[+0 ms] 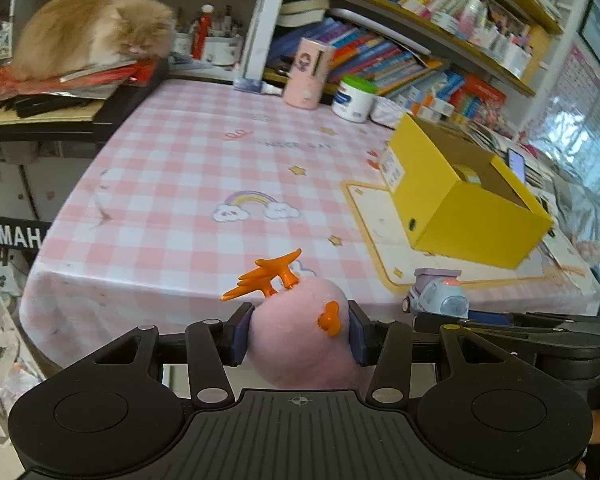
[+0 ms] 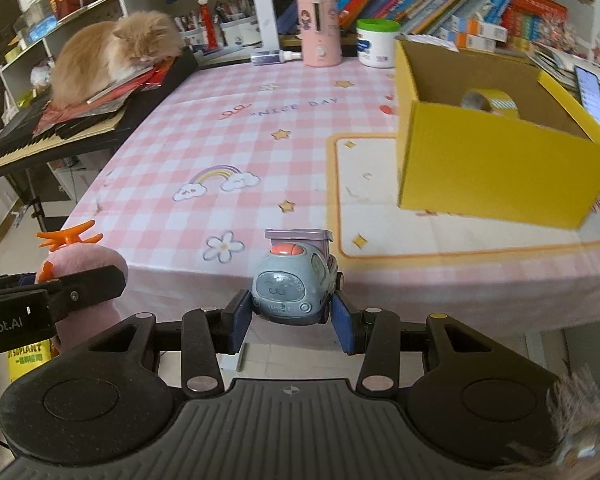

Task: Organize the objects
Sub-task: 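Carry the pink chick with the left tool while the right tool carries the toy car to the yellow box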

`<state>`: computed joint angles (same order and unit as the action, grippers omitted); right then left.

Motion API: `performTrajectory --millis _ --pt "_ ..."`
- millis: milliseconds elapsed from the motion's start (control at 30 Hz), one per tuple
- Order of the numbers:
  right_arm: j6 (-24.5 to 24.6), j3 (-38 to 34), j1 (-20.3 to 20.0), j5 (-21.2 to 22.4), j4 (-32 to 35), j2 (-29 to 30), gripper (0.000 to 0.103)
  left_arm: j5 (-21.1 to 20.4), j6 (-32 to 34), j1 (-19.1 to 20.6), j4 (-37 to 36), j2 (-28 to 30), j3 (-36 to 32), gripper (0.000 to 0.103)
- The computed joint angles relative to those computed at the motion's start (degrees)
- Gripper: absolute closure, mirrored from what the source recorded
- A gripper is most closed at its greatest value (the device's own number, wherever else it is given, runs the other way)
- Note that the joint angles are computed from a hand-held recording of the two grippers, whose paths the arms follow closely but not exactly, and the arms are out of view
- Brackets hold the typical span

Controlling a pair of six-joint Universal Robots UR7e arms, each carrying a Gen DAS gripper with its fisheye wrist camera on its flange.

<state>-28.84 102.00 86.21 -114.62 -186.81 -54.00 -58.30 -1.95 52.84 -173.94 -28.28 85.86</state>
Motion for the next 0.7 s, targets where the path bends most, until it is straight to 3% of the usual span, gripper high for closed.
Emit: performTrajectory --millis 700 --pt "4.76 5.96 -2.7 -3.52 -5.99 -4.86 0.062 -6.01 4.41 -1.29 4.97 4.25 -5.72 0.057"
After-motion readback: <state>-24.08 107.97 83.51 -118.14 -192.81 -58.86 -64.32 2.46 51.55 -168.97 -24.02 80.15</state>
